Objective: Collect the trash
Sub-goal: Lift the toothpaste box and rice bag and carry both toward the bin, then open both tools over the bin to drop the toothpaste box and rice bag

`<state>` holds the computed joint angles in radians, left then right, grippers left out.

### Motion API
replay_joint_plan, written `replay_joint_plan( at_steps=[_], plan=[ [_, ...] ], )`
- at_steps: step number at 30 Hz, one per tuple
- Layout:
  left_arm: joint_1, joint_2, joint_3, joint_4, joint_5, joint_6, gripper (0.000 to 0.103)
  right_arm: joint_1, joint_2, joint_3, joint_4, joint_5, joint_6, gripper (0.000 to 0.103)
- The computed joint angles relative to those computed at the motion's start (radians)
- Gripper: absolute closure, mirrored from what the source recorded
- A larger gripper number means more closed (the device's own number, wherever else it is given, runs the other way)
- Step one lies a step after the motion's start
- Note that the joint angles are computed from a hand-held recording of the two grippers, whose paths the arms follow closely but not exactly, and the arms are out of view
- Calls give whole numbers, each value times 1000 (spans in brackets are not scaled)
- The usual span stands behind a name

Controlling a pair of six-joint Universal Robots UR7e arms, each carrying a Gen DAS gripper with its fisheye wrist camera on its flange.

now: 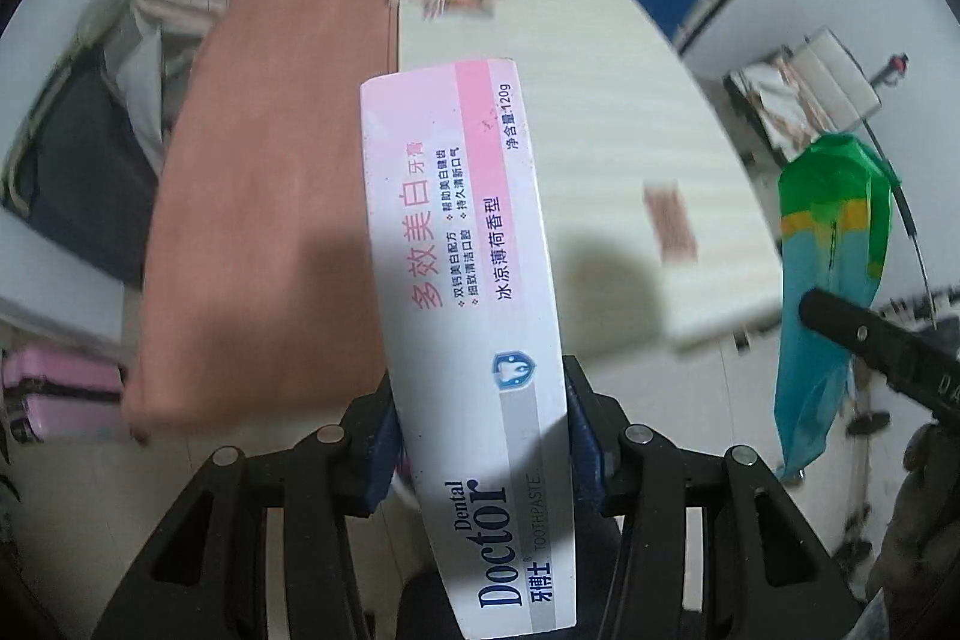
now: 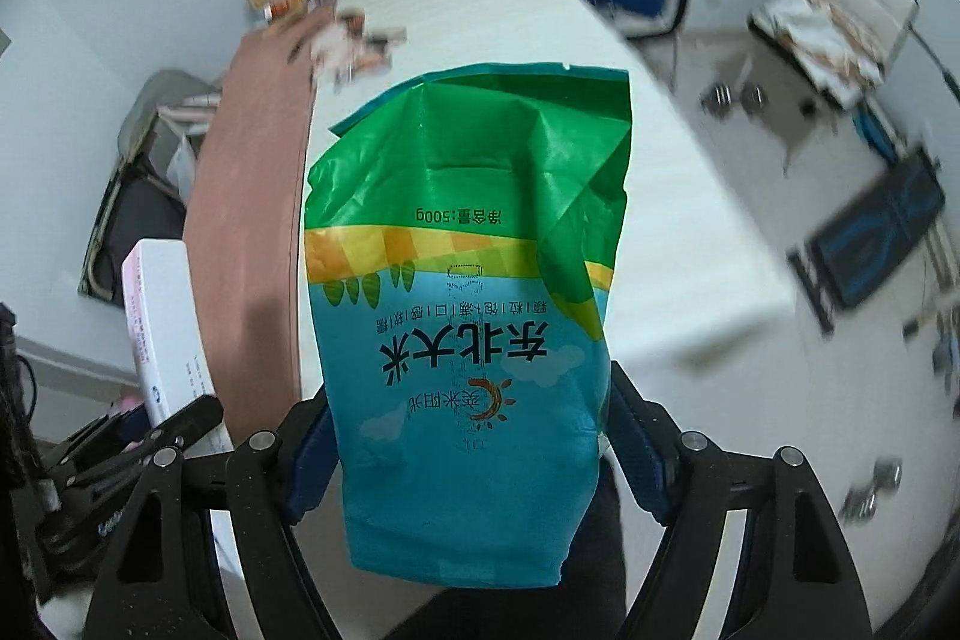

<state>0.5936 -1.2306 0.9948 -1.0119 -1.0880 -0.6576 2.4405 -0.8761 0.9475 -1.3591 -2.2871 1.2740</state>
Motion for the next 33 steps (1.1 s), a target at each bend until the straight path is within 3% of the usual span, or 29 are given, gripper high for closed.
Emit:
replay_joint_plan(
  at_steps=[4, 8, 14, 20, 22, 26, 29, 33],
  plan=[
    [15, -108, 136, 42, -94, -43, 59, 38, -39, 179, -70, 132, 95, 23],
    [64, -198, 312, -1, -163, -68, 59, 29, -80, 410, -235, 244, 96, 23],
    [219, -271, 637, -214, -184, -17, 59, -73, -85, 778, -609, 354, -1, 23],
    [417, -223, 870, -500, -176, 105, 57, -239, 36, 1042, -1070, 394, -189, 23],
    [476, -194, 925, -603, -158, 144, 51, -289, 86, 1087, -1179, 408, -240, 23],
    [533, -165, 993, -727, -103, 186, 5, -396, 198, 1161, -1419, 450, -344, 13],
    [536, -175, 1032, -774, -67, 176, 4, -426, 241, 1178, -1488, 447, -399, 0],
    [483, -252, 1117, -811, 26, 136, 4, -417, 240, 1177, -1467, 416, -415, 0]
  ],
)
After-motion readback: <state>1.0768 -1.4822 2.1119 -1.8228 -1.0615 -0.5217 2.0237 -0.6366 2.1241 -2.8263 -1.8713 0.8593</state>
